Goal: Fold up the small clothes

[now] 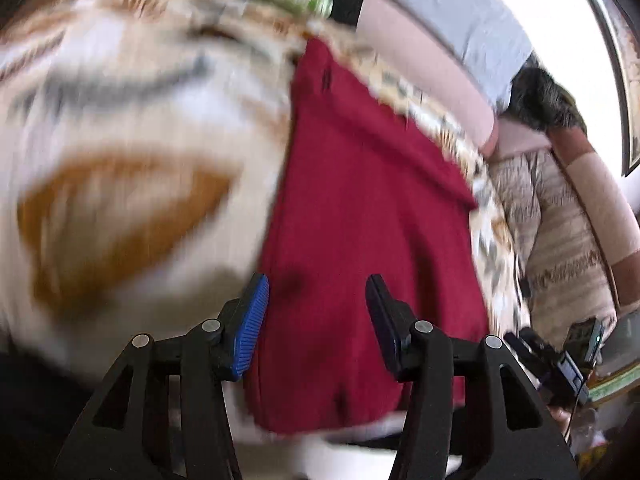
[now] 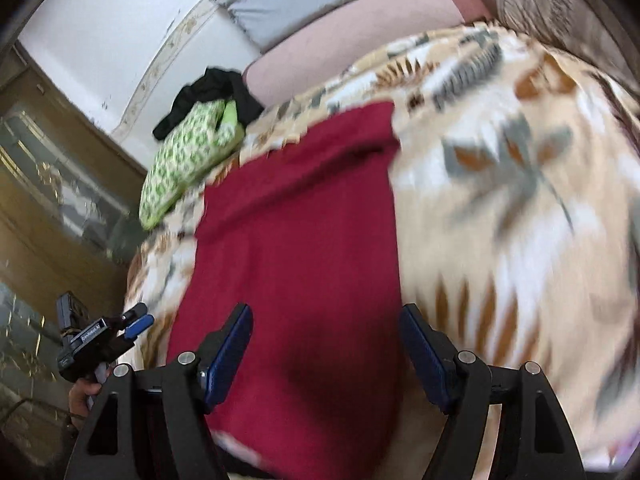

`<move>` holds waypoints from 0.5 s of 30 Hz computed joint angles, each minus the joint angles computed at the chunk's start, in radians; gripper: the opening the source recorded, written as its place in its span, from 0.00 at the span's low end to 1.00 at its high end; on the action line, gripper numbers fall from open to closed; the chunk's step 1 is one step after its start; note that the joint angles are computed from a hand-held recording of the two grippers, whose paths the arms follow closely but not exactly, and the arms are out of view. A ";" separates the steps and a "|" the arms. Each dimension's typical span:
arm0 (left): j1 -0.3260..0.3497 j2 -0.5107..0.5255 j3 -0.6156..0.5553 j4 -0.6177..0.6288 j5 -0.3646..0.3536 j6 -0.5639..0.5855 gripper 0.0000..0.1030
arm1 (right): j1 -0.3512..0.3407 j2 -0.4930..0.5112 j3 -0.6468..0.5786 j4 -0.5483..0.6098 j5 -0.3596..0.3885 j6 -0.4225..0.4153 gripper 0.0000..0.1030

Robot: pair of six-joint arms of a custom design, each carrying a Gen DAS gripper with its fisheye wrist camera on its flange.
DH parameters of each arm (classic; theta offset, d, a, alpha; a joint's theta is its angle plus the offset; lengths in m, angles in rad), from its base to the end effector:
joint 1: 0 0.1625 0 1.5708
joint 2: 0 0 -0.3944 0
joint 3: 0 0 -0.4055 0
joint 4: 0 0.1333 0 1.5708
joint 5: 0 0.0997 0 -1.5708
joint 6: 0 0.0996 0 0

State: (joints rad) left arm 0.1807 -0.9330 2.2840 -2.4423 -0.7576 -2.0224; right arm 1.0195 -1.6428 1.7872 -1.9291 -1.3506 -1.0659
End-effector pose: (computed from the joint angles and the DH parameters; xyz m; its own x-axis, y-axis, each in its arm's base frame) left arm -0.3370 -0.2706 -0.0231 -0.8753 -0.4648 -0.1338 -0.1954 0.5928 -0.7813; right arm -0.1251 -0.4994 0.4237 -0.8618 -0.5004 0.0825 -0.5012 0.8155 -0.2895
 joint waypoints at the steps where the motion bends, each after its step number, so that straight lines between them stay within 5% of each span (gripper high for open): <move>1: -0.012 0.016 -0.002 -0.010 -0.025 -0.016 0.48 | -0.023 -0.032 0.031 -0.007 -0.005 -0.022 0.71; 6: -0.025 0.057 0.012 -0.108 -0.078 -0.057 0.48 | -0.071 -0.105 0.105 -0.008 -0.027 -0.069 0.71; 13: -0.055 0.036 -0.015 0.076 -0.087 -0.227 0.48 | -0.077 -0.087 0.115 -0.048 -0.070 -0.031 0.71; 15: -0.039 0.045 0.004 0.009 -0.113 -0.218 0.48 | -0.088 -0.061 0.089 -0.015 -0.090 0.015 0.71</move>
State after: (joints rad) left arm 0.1417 -0.8876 2.2876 -2.4331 -0.8709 -2.2409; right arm 0.9319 -1.7035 1.8761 -1.9441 -1.4408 -1.0512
